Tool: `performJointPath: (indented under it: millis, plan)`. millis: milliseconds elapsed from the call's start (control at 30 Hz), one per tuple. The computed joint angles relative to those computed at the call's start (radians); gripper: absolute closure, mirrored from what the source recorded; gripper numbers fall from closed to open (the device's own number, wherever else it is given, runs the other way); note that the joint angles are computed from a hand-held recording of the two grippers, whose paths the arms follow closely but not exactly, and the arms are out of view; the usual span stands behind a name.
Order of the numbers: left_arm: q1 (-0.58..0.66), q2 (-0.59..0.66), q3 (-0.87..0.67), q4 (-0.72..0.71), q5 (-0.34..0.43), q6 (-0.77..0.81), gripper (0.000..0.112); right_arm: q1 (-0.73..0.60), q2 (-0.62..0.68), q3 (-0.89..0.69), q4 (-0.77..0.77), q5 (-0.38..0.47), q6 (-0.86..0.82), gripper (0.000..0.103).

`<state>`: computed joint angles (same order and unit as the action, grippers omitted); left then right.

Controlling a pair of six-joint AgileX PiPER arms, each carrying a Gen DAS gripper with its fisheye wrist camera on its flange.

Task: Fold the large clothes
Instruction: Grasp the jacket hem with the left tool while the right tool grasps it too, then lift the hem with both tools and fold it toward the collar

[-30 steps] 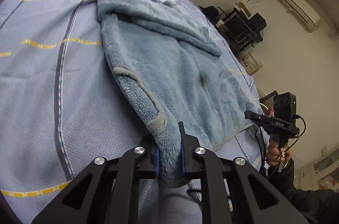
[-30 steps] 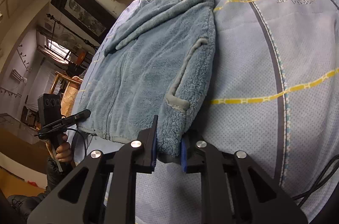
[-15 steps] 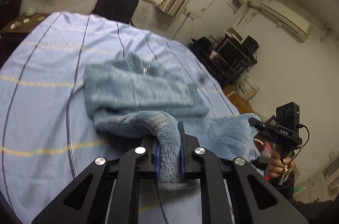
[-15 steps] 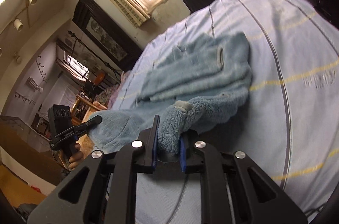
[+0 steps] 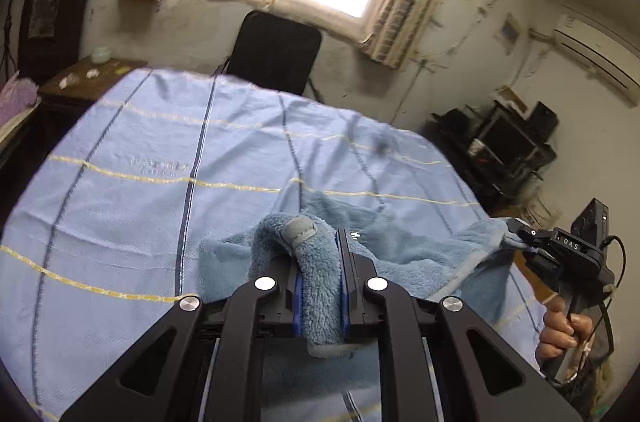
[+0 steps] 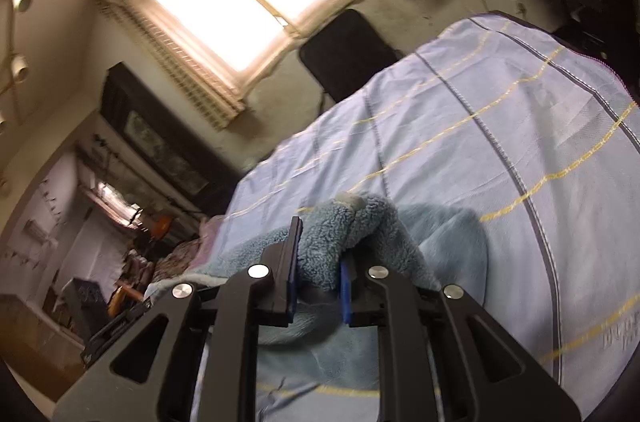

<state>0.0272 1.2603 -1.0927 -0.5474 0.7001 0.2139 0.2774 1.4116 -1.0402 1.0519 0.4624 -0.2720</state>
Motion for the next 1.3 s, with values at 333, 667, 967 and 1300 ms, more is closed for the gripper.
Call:
performJointPath:
  millis: [333,667,967,1300]
  plan:
    - [0.075,0.331,0.013,-0.294,-0.117,0.269,0.097,-0.053,0.453,-0.141,0.244,0.009,-0.177,0.090]
    - [0.168,0.186,-0.004,-0.460,0.056,0.410,0.061,-0.084,0.306,-0.103,0.330,0.047,-0.343,0.032]
    - [0.129,0.185,0.035,-0.400,-0.045,0.363,0.056,-0.044,0.301,-0.117,0.032,-0.058,-0.121,0.031]
    - [0.146,0.175,0.014,-0.310,-0.076,0.298,0.034,-0.031,0.327,-0.126,-0.058,-0.050,-0.057,0.033]
